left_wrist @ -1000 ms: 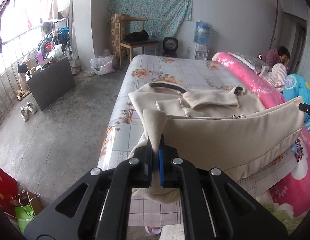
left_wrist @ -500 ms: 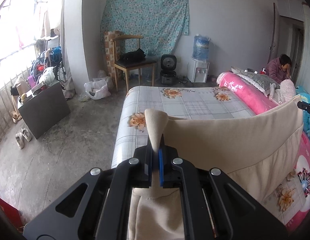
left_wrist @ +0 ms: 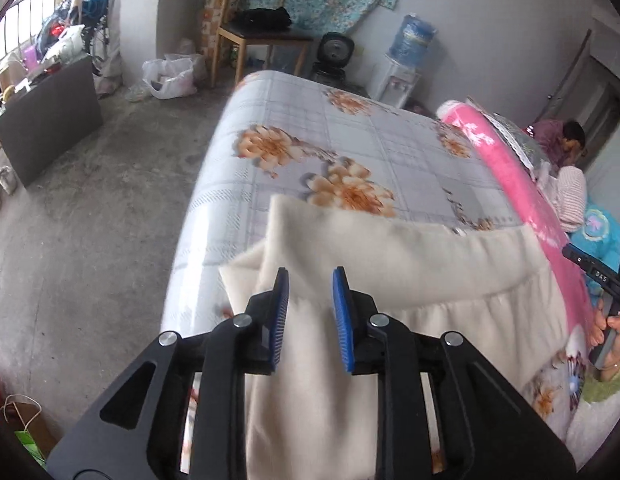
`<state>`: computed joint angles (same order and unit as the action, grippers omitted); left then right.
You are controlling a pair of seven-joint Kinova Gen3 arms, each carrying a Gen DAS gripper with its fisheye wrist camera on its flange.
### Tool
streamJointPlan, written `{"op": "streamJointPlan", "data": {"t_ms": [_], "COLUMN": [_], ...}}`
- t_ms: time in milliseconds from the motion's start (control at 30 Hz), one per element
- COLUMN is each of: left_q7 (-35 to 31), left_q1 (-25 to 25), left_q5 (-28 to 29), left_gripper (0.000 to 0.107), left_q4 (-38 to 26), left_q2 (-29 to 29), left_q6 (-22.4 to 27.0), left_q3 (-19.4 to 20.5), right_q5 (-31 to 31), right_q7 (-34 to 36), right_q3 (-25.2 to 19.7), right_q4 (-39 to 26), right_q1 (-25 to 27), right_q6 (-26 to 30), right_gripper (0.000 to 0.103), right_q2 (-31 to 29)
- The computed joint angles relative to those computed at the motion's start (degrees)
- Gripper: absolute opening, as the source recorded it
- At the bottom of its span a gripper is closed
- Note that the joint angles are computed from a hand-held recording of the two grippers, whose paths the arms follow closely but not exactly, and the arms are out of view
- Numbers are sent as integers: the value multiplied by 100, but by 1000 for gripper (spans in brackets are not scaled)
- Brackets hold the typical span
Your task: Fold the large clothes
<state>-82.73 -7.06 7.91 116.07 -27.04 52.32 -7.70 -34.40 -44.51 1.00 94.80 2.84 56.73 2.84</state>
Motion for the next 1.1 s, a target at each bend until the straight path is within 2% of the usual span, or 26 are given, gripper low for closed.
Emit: {"op": "streamJointPlan", "data": {"t_ms": [100,200,267,333,433,500,533,567,600,633,667,767,833,967,1067,1100], "left_q7": [-49,400,742,1043,1499,1706,1815,1959,2090,2193,2322,2514,2835,3305,3420,3447], "left_q1": [234,12,-123,-231,-394,-333,-334,-365,-389,-412,-424,-759,-847,-825,-1012,-1067], "left_q5": [375,177,-20,-261,-637,-712,-761,-826,-887,-924,-957,-894,-875,-839,-841,-815], "left_gripper": [26,27,33,33,33,35,44,53,57,66,74,85,90,93,94,93], "left_q4": [303,634,802,943,921,812,734,664,578,489,376,29,-217,-603,-846,-905], "left_q2": [-288,-649,-764,-793,-912,-1194,-1299,-1465,-1608,-1674,-1741,-1888,-1886,-1751,-1706,-1670], "left_q6": [328,454,501,483,583,701,752,848,976,1076,1219,1578,1755,1910,2052,2088], "left_q3": [-146,387,716,984,1295,1322,1426,1625,1855,2071,2337,3133,3633,4169,4565,4643], "right_q5": [-353,-417,-166,218,196,262,330,388,396,370,370,508,634,777,892,962], "right_q7": [300,624,507,254,-63,-158,-172,-181,-179,-161,-178,-399,-666,-1249,-1559,-1656], "right_q3": [191,439,465,469,464,432,423,423,452,493,522,350,129,-223,-385,-443], "right_q4": [217,516,756,976,1052,1149,1229,1331,1416,1502,1563,1837,1925,1976,2044,2051], "right_q1": [339,625,682,560,612,554,489,405,321,229,136,-149,-289,-494,-600,-615], "right_q6": [699,1196,1086,698,616,483,405,348,351,407,497,602,624,712,542,462], "right_gripper": [31,31,32,32,32,33,36,47,53,60,64,68,72,86,96,97], "right_q2": [-118,-189,-222,-190,-316,-704,-933,-1195,-1413,-1620,-1798,-2472,-2824,-3483,-3898,-3964]}}
